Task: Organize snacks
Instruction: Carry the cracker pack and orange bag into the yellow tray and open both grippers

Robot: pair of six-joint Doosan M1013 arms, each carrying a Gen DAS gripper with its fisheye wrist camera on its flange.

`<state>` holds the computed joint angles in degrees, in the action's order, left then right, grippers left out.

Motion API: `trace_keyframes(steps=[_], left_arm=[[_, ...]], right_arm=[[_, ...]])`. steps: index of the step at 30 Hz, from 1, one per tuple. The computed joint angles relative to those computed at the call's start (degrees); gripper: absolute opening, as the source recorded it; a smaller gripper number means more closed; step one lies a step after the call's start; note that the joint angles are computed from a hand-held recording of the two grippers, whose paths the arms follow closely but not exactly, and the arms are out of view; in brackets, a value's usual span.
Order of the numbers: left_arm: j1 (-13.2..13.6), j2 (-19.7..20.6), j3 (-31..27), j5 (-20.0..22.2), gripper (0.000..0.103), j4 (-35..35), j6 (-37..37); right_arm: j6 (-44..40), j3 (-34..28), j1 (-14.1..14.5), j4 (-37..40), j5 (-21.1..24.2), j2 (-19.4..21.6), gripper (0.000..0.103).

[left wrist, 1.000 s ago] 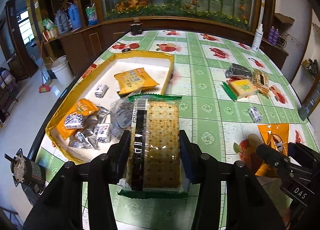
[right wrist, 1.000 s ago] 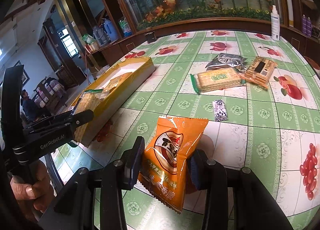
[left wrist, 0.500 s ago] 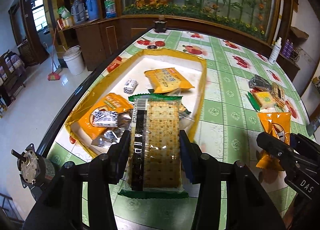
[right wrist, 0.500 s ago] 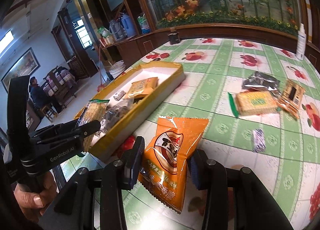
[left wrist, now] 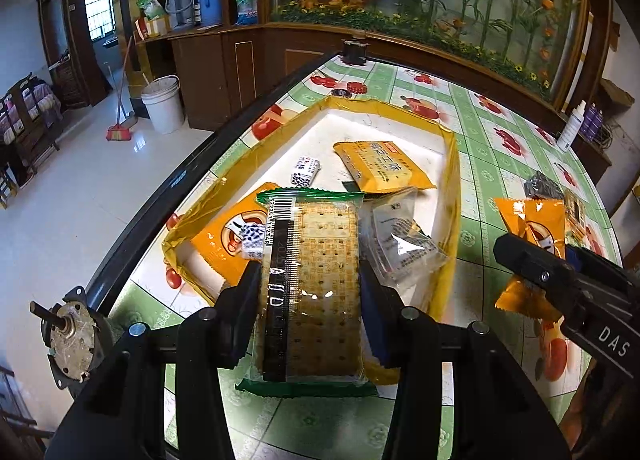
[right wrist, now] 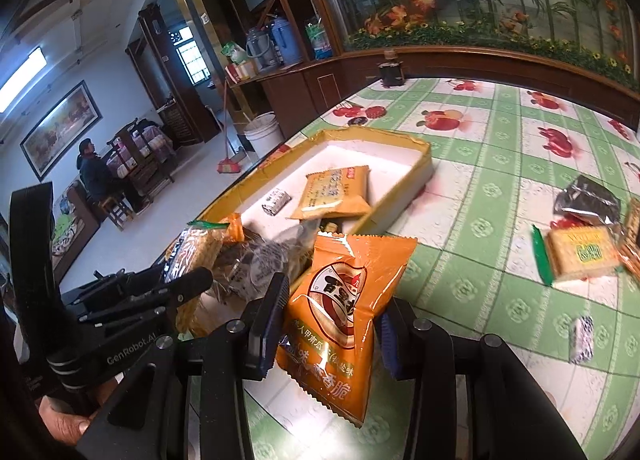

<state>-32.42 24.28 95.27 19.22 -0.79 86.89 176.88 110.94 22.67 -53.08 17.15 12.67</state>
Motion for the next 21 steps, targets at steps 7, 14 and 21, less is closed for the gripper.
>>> trace_keyframes(steps=[7,14,21], left_arm=[[0.70,1.42,-2.84,1.69,0.045,-2.11,1.57],[1.05,3.99,-7.00,3.72,0.045,-0.94,-0.04],[1.14,6.70,-10.35,6.52,0.045,1.27,-2.24]], right_arm=[[-6.41,-3.72,-2.09,5.88,-3.54,2.95,0.042],[-14.16,-8.11,-4.15,13.44,-3.90,6.68,0.042],[-24.12,-11.32,-5.52,22.22,-2.05,9.61,0.042]])
